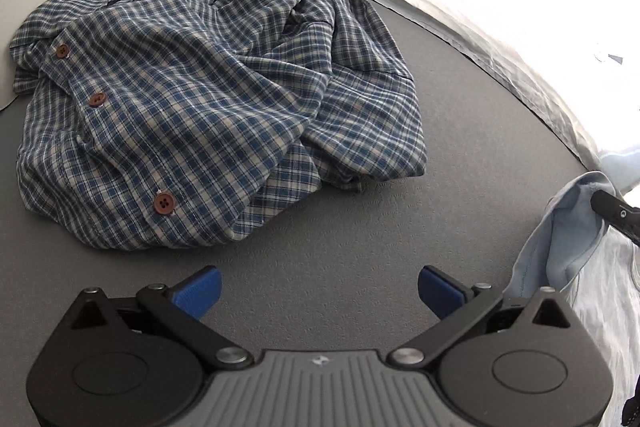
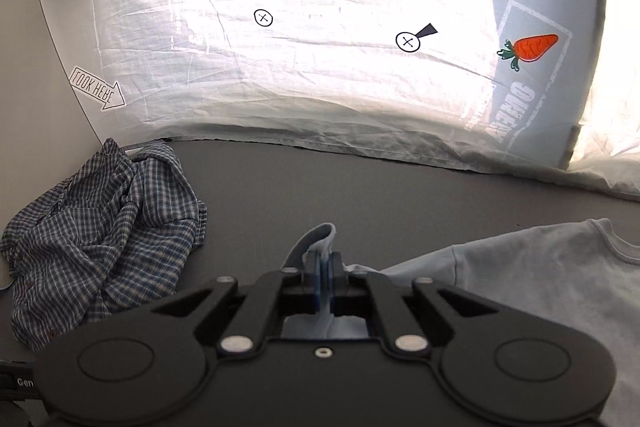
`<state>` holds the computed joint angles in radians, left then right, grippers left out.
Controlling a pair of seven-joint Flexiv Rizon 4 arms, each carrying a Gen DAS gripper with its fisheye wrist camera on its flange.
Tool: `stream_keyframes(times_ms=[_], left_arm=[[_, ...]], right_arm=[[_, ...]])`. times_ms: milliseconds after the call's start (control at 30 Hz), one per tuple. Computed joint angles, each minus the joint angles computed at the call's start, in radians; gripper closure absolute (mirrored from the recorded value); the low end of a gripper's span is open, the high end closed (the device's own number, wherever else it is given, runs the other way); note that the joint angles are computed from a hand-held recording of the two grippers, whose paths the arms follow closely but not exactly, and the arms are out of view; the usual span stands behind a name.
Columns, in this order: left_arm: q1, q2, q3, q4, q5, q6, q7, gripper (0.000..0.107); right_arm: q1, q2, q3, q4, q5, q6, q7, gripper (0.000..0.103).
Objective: Fold clothes
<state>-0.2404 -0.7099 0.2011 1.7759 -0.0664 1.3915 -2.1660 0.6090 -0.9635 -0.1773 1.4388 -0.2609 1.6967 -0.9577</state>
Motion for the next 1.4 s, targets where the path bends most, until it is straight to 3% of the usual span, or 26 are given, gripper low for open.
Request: stream_keyframes(times_ms=[133,333,533,733,933,1033,1167,1333,1400], left_arm=[[-0.067,0.015,0.020,-0.009,0.028,-0.010,-0.029,0.004],[-0.193,0.030,0.053,-0.036,0.096,-0.060,-0.116,0.004],[-0.278,0.053,0.045,-0.029,0.173,-0.113,-0.241,0.004],[-0.356,0.056,0.058,-0.071,0.273,-0.219,-0.383,0.004],[-0.360,0.033,0.022,-0.149,0.338,-0.348,-0.485,0.004],[-0.348,0.010,-0.009,-0.189,0.350,-0.411,-0.518,0.004],[-0.326,-0.022,-0.054,-0.243,0.351,-0.491,-0.514,0.004],[-0.292,-0.067,-0.110,-0.304,0.331,-0.566,-0.415,0.004],[-0.282,-0.080,-0.122,-0.314,0.314,-0.571,-0.393,0.004]], right_arm=[[0.006,0.079,-0.079,0.158,0.074,0.109,-0.009,0.099],[-0.096,0.159,-0.045,0.330,0.178,0.214,-0.081,0.099],[-0.309,0.173,0.087,0.395,0.180,0.255,-0.121,0.099],[-0.543,0.132,0.238,0.391,0.095,0.259,-0.097,0.099],[-0.765,0.070,0.422,0.349,-0.073,0.142,-0.067,0.098],[-0.858,0.041,0.525,0.335,-0.088,0.070,-0.053,0.090],[-0.965,0.002,0.650,0.344,-0.071,0.093,-0.043,0.053],[-1.058,-0.065,0.754,0.351,-0.133,0.152,-0.012,0.044],[-1.073,-0.086,0.770,0.349,-0.187,0.170,-0.012,0.031]])
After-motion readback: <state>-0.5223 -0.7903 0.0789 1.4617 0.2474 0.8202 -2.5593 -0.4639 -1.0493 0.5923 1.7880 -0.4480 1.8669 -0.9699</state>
